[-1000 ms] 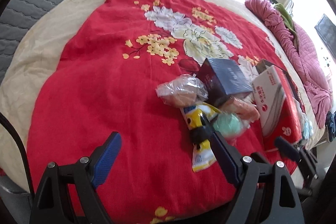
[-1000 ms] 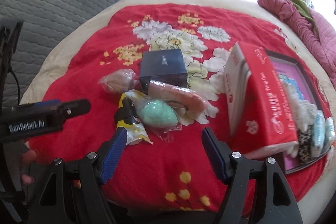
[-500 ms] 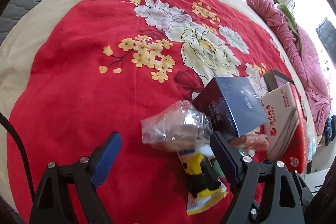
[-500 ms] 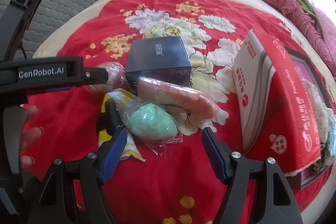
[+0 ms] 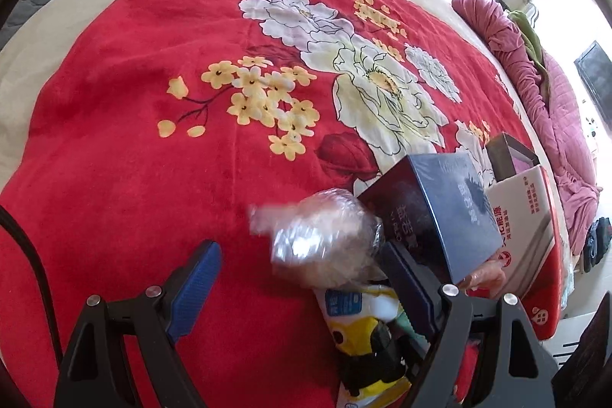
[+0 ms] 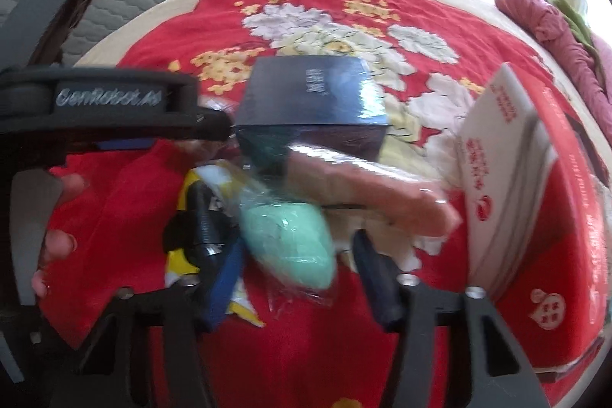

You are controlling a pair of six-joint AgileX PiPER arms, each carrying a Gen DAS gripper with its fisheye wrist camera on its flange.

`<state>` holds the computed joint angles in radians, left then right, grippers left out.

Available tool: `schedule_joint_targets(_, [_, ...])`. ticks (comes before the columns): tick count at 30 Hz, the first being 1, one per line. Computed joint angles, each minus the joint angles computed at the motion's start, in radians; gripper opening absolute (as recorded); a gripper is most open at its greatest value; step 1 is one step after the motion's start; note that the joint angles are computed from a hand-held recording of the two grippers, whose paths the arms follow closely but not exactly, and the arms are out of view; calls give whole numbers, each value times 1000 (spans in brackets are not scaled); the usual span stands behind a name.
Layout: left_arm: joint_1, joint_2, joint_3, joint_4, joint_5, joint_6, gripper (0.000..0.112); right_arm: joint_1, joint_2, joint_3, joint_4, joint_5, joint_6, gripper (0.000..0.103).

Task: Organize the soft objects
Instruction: 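Grasp the clear cotton-pad bag with the left tool while the right tool grasps the mint-green sponge, then carry the cotton-pad bag with the left tool while the right tool carries the sponge over the tray box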

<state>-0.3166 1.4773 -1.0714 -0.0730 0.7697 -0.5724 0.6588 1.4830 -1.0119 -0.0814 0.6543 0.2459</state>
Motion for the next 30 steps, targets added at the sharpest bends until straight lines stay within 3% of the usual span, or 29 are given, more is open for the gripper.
schedule_joint_targets(3, [4,21,-12,-26,-14,29,84,0,-19,16,2,-14,1,45])
schedule_joint_targets(6, [10,32,-8,-56,-35,51,72,-32,-56,34,45,-21,-24,45])
schedule_joint_targets(10, [-1,24,4,-40,-41,33,65,-59,-131,63,63,-10,-31,45])
schedule_joint_targets(13, [11,-5,32,-64,-58,42,64,-68,-177,78,80,1,-39,45])
schedule_joint_targets(18, [-17,-104,73,38,-34,-55,64,-63,-222,76,72,15,-24,45])
schedule_joint_targets(30, [-273,-292,7,371,199,-353,64,-70,-327,67,49,61,27,45])
